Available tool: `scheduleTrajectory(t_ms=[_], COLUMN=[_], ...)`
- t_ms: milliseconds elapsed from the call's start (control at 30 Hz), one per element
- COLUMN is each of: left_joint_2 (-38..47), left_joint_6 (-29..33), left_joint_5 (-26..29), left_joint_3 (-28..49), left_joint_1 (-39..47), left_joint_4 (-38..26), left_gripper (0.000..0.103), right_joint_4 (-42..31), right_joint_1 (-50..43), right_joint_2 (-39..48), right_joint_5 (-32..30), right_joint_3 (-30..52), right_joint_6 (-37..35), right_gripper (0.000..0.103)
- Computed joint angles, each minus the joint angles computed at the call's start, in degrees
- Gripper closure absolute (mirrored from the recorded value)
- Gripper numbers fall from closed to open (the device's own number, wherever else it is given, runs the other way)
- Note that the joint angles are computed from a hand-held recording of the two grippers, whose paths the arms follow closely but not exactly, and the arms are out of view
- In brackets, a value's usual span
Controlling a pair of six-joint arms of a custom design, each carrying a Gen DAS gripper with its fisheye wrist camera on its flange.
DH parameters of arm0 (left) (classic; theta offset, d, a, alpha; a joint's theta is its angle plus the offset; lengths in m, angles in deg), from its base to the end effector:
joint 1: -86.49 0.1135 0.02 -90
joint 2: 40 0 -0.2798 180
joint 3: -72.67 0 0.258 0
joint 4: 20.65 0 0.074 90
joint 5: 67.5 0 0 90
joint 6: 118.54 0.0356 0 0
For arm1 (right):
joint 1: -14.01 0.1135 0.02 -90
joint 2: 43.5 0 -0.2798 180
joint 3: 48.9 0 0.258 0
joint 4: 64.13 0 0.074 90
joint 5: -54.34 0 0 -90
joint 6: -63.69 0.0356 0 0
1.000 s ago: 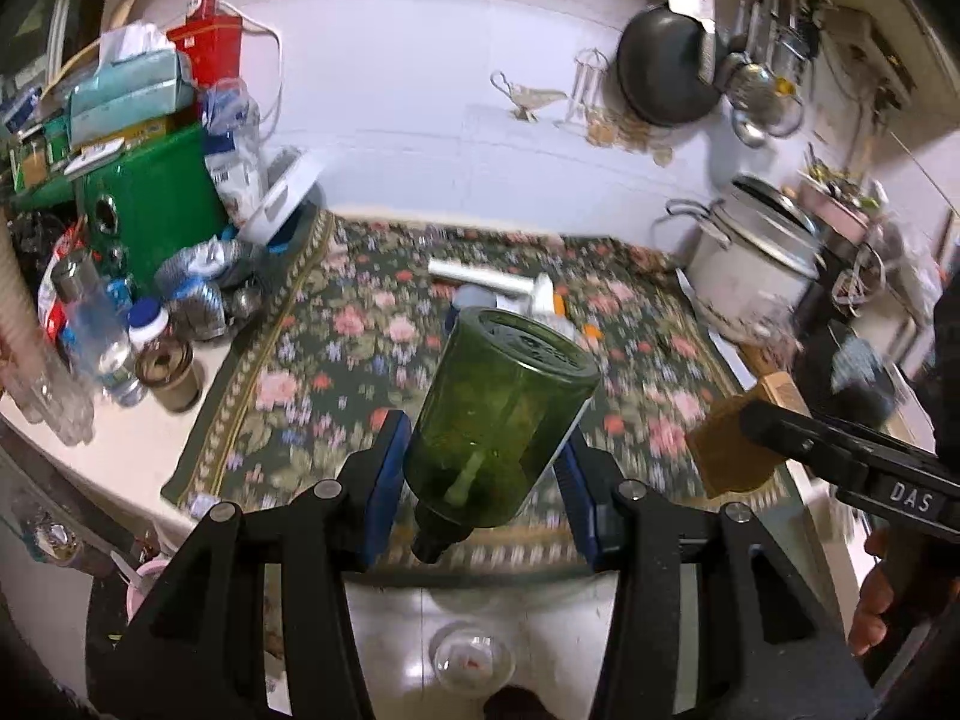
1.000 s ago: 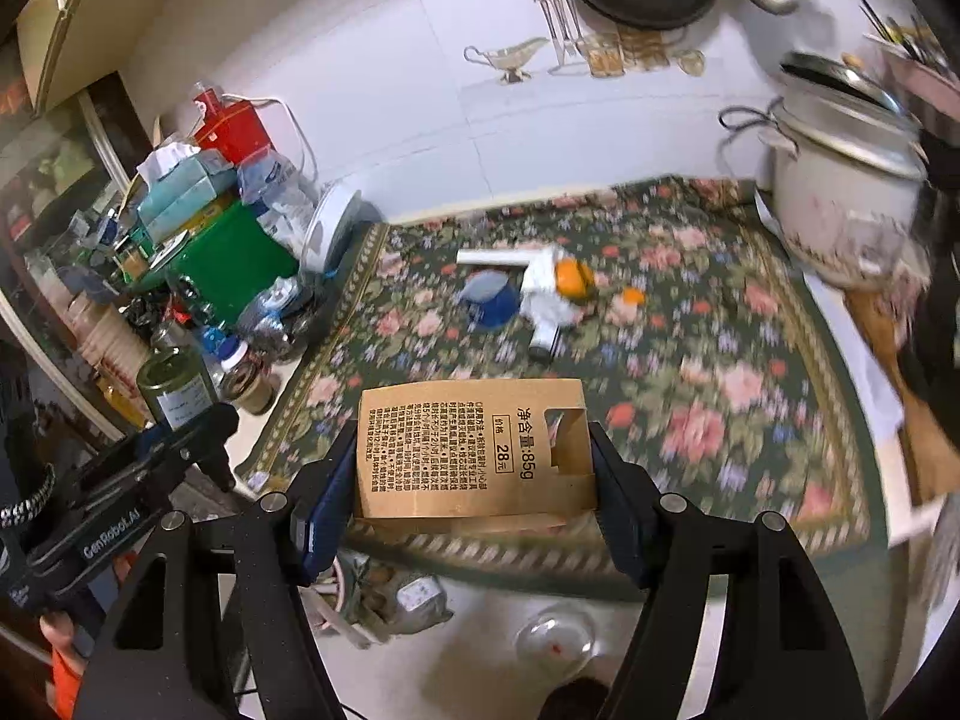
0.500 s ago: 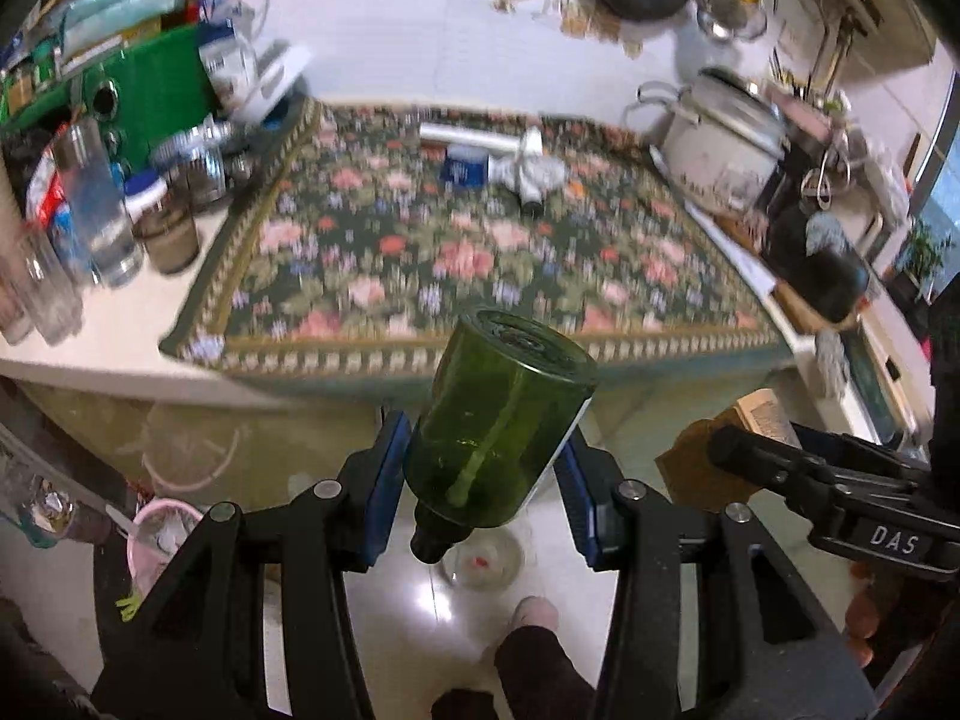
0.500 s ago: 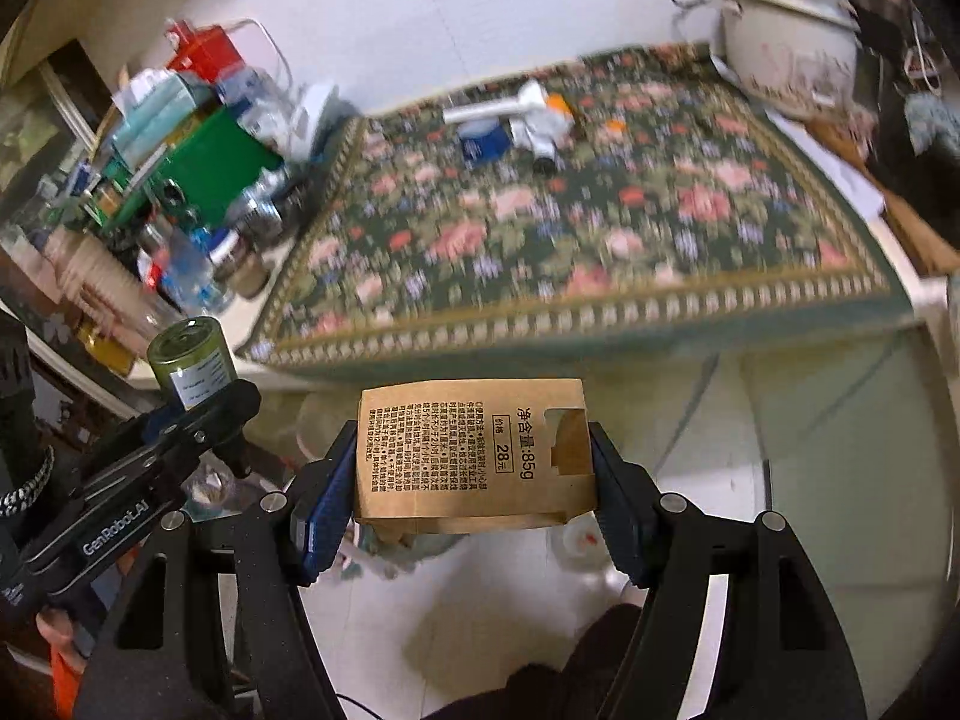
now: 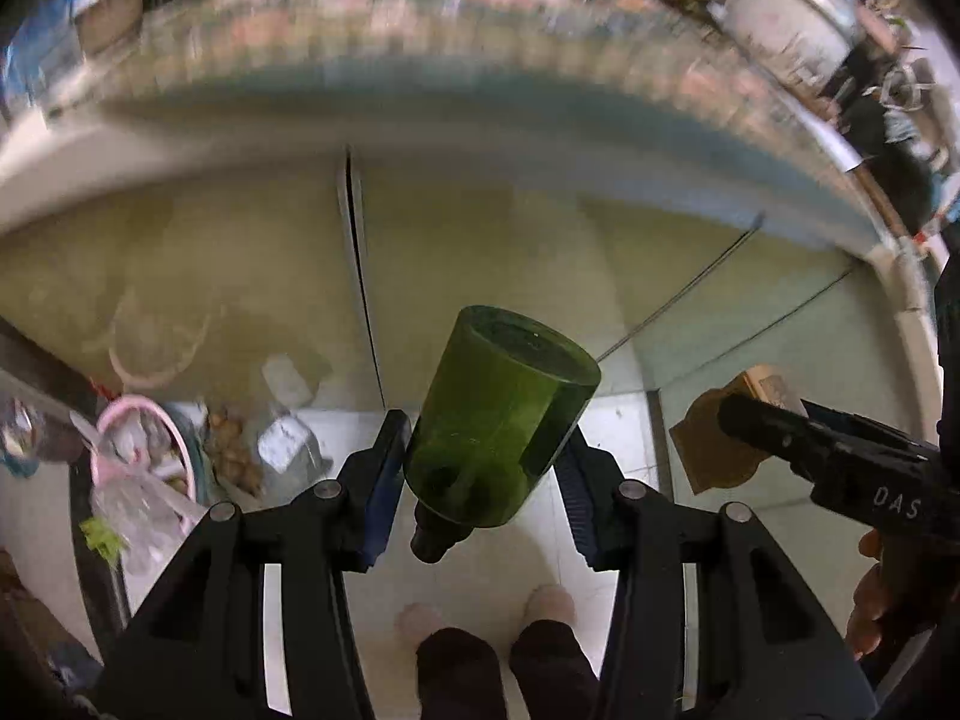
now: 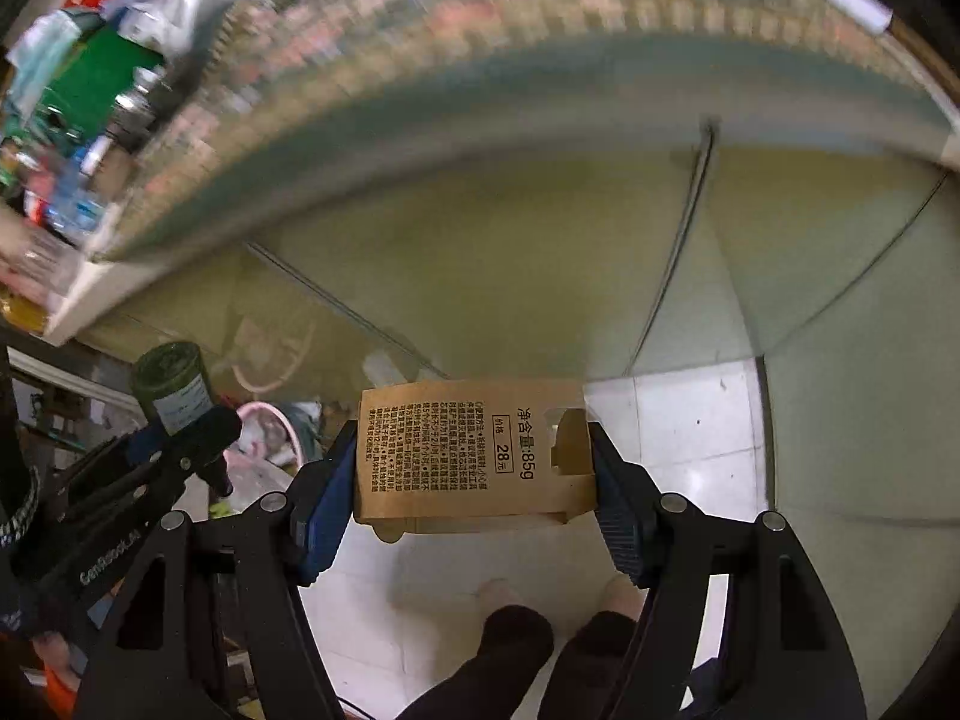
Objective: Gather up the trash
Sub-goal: 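Carry the green jar and cardboard box down over the floor bin with both tools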
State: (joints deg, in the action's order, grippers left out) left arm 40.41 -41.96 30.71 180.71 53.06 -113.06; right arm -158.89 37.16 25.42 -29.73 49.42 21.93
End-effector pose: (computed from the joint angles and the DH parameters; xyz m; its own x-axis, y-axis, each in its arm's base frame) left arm 0.2046 -0.1412 0.4102 -0.8727 0.3009 -0.3845 0.4045 0.8865 -0.2246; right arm 0.1759 0.0712 0.4018 -0.8188 0.4568 -0.3477 0.3894 0.8869 0.2485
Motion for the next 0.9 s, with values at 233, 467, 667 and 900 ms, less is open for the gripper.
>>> scheduleTrajectory(t_ms=[233, 467, 667, 900], left_joint_2=[-4.76, -0.17, 4.09, 11.0], left_joint_6=[-7.85, -11.29, -14.68, -17.77], left_joint_5=[-1.4, -0.9, -0.27, 0.06], left_joint_3=[-30.5, -45.78, -51.16, -51.75], left_joint_1=[-3.11, -2.67, -4.19, -7.35], left_joint_4=[20.59, 35.39, 43.97, 50.26], left_gripper=[0.056, 0.056, 0.056, 0.056], right_joint_4=[20.08, 42.71, 51.93, 50.3], right_joint_1=[-9.25, -13.83, -15.83, -19.73], right_joint_2=[-4.43, 5.58, 15.14, 14.7], right_joint_5=[-5.63, -13.08, -17.03, -18.11], right_joint_3=[-28.43, -44.23, -47.74, -48.49], right_joint_6=[-9.42, -15.42, -17.23, -23.4], right_gripper=[0.036, 0.034, 0.033, 0.033])
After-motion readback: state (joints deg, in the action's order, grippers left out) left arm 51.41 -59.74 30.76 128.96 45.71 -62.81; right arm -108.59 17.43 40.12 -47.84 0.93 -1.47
